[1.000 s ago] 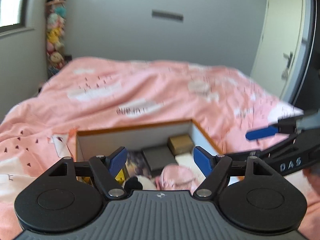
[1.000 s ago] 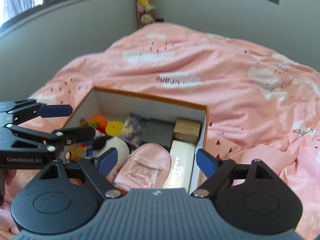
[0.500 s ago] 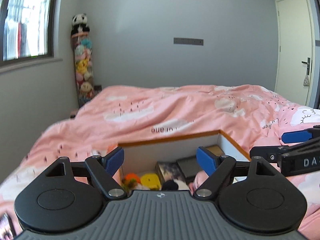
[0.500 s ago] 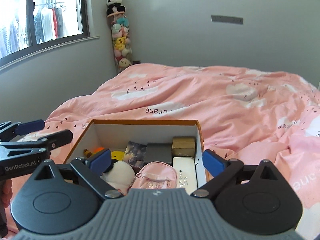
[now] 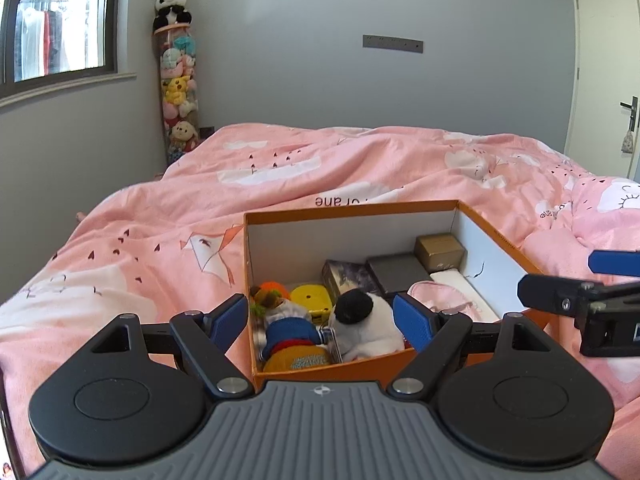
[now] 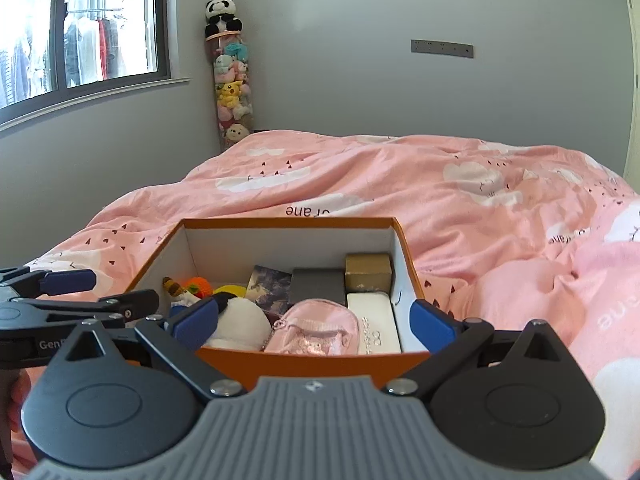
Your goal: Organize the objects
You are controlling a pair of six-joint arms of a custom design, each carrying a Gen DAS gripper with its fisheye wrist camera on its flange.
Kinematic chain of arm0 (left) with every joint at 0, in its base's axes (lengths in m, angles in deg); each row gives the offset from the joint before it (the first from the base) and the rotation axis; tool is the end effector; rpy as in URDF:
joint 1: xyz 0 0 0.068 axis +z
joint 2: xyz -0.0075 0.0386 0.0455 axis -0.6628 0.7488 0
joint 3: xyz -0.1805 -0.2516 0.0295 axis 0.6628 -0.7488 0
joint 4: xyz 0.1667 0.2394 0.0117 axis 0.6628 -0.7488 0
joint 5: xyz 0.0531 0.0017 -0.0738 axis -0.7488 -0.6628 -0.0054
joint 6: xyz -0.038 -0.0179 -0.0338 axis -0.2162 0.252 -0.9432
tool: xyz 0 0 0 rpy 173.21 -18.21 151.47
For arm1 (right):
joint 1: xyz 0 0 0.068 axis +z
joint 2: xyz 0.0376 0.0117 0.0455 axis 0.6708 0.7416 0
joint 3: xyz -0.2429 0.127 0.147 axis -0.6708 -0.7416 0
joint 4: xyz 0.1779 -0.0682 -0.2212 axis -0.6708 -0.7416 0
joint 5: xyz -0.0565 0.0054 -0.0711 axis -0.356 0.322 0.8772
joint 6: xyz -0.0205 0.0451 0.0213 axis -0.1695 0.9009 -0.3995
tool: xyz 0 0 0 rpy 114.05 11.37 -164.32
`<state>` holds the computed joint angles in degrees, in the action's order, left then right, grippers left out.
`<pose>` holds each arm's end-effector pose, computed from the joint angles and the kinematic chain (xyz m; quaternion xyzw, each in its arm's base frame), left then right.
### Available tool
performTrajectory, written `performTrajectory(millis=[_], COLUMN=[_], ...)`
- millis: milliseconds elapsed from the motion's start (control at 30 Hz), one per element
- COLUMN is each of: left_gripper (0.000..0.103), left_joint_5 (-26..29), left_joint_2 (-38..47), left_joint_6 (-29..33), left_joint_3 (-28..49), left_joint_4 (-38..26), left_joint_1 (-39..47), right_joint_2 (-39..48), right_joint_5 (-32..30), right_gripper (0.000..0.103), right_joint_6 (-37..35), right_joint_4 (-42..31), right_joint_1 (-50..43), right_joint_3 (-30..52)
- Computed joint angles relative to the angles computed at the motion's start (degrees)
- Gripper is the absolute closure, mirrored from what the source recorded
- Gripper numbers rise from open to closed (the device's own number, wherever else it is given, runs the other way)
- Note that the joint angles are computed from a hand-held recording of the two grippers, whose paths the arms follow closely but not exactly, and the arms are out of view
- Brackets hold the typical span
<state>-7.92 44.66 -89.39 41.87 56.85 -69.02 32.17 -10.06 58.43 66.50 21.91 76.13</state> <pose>0.1810 -0.0759 0.2830 -0.0374 0.8703 0.0211 0.4907 0.2249 -0.0567 0.2780 -0.2053 0.8332 0.1553 0.4895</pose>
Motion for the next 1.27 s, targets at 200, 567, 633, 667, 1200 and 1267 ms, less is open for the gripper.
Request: performTrajectory(millis=[200,567,633,667,1200,1267], left_gripper=[0.008,0.008,0.008,0.008,0.008,0.008], left_joint_5=[0.7,1.6,1.7,1.7,1.8,2.3], left_joint_2=[-0.1,1.2,1.3,1.3,1.6,1.5], left_joint_6=[-1.1,-3.1,-3.3,-3.5,-4.2,-3.9], left_joint_3=[-0.2,0.1,0.3,0.3,0.9,0.8], left_joint_4=[-0.8,-3.0,-3.4,-3.6,-4.7,-4.6], left_joint_1=[0.0,1.1,1.2,1.1,0.6,0.8], right_joint_2=[-0.3,-0.2,-0.3,-0.3,0.1,0.0], right_joint_5=[-0.5,-1.9,-1.6,-1.4,0.0,0.0], right_gripper=[0.001,0.001,0.001,0.001,0.001,0.001], right_joint_6=[-1.4,-4.3,-4.5,-4.5,-4.0,-4.0], right_joint_4=[-1.0,-3.1,-3.3,-3.4,-3.4,-3.5], right_joint_1=[0.4,0.9,1.1,1.2,1.3,1.3], right_joint_3=[-1.5,-1.6,-1.6,-1.7,-1.6,-1.6])
